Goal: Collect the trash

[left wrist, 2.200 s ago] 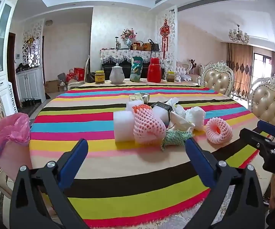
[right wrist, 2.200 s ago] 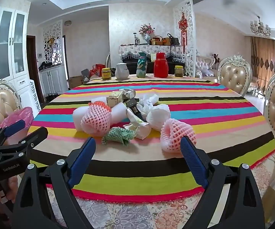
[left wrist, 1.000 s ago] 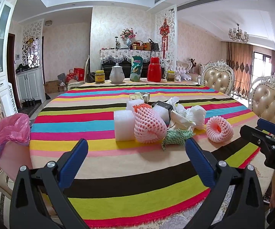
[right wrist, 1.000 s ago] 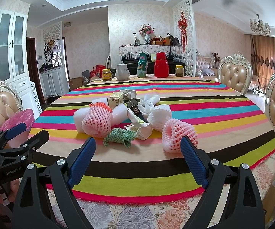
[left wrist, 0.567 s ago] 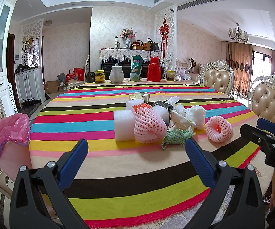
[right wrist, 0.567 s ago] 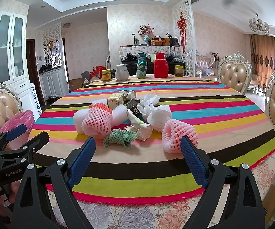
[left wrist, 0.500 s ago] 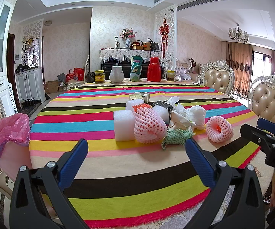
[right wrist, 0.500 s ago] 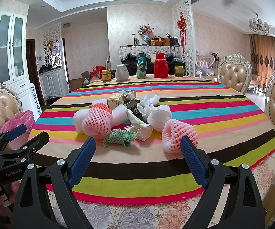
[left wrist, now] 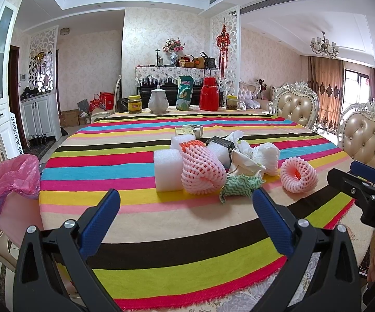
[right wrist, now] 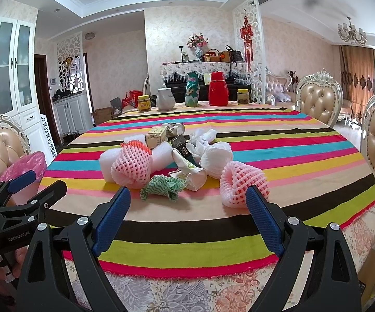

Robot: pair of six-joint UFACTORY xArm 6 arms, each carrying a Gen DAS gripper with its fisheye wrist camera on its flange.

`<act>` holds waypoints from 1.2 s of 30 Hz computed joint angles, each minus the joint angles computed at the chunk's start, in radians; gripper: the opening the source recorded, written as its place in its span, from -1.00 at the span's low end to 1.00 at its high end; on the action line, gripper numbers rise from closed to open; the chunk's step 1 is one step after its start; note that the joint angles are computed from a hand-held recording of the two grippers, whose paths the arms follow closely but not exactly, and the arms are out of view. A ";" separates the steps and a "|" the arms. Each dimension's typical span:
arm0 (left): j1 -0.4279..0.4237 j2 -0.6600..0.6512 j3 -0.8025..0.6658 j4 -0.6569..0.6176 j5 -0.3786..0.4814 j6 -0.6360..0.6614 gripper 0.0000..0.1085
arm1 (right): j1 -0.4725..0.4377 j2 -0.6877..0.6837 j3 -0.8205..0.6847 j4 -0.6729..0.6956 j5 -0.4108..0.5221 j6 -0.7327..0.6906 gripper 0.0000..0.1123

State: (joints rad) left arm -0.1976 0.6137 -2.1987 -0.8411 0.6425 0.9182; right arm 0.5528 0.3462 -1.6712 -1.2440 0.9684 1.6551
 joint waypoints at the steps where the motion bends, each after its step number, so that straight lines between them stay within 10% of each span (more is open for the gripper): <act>1: 0.000 0.002 -0.004 0.000 0.002 -0.001 0.82 | 0.000 -0.002 0.002 0.000 0.000 0.001 0.51; 36: 0.000 0.000 0.007 -0.010 0.010 0.013 0.82 | -0.004 0.006 0.004 0.000 -0.009 0.013 0.51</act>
State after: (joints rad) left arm -0.1976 0.6139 -2.1917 -0.8507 0.6521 0.9313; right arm 0.5488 0.3522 -1.6671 -1.2441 0.9598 1.6676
